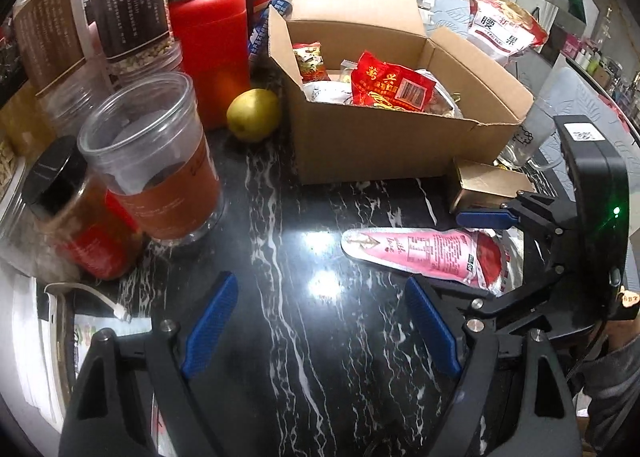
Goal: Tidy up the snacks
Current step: 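Grasp the pink sauce pouch with the right tool and lift it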
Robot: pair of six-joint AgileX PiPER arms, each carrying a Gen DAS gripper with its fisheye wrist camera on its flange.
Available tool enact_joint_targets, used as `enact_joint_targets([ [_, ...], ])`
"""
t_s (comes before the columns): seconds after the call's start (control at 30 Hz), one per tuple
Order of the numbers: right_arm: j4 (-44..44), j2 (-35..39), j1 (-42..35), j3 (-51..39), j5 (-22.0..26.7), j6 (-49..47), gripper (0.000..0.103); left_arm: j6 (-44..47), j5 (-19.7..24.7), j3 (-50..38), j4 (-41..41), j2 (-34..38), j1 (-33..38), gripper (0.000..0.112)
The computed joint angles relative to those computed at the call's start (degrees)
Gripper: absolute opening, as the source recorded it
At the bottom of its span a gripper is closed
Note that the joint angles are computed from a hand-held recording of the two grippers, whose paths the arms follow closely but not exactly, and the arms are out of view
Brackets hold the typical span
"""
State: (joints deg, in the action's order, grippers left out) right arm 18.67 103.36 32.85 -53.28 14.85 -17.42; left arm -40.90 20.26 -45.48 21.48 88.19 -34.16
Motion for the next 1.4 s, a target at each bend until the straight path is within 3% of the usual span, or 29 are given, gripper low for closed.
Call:
enact_joint_targets([
  [0.1,-0.79,2.13,-0.29,-2.80,3.03,-1.30,0.084,0.61,-0.11,-0.36,-0.58,0.54,0.26,0.086],
  [0.2,-8.71,3.52,0.72,-5.05,5.14,4.73,0.084,1.58,-0.25,-0.57,-1.37,1.02,0.72,0.086],
  [0.27,-14.49,3.82,1.87,-5.47,5.45,9.34,0.074,2.12,-0.48,-0.44,-1.76,1.10,1.04,0.086],
  [0.3,-14.54,3.56,2.07,-5.36,5.25,9.72,0.051,2.76,-0.55,-0.43,-2.42,1.17,1.28,0.086],
  [0.33,-15.56,3.00,2.34,-5.31,5.29,11.08,0.043,3.88,-0.70,-0.44,-3.61,1.26,1.59,0.086],
  [0.4,-17.29,2.84,2.69,-5.99,6.78,13.56,0.032,5.35,-0.98,-0.26,-5.23,1.13,2.09,0.086],
  [0.47,-19.88,2.28,3.43,-5.29,6.26,16.23,0.029,5.81,-1.15,-0.05,-5.59,0.67,2.30,0.086],
  [0.53,-16.51,0.97,3.22,-3.75,5.05,15.02,0.021,4.53,-1.18,0.23,-4.00,0.05,2.13,0.086],
  [0.8,-1.02,-8.88,1.81,7.12,-0.45,6.32,0.021,4.51,-0.89,0.07,-3.39,-1.11,1.47,0.086],
  [0.97,-6.73,-19.06,0.50,14.62,-1.41,15.74,0.021,4.71,-0.77,-2.14,-3.16,-0.01,-0.85,0.086],
  [1.17,-21.57,-27.02,-0.96,20.46,-0.63,33.75,0.021,0.62,0.07,-7.55,1.25,4.25,-6.88,0.086],
  [1.3,-17.52,-34.25,-6.98,24.99,1.82,28.43,0.021,2.76,1.02,-13.89,0.49,9.45,-10.12,0.086],
  [1.4,-16.61,-35.89,-9.79,27.25,0.95,27.38,0.021,4.69,1.24,-18.37,-0.58,13.32,-11.55,0.086],
])
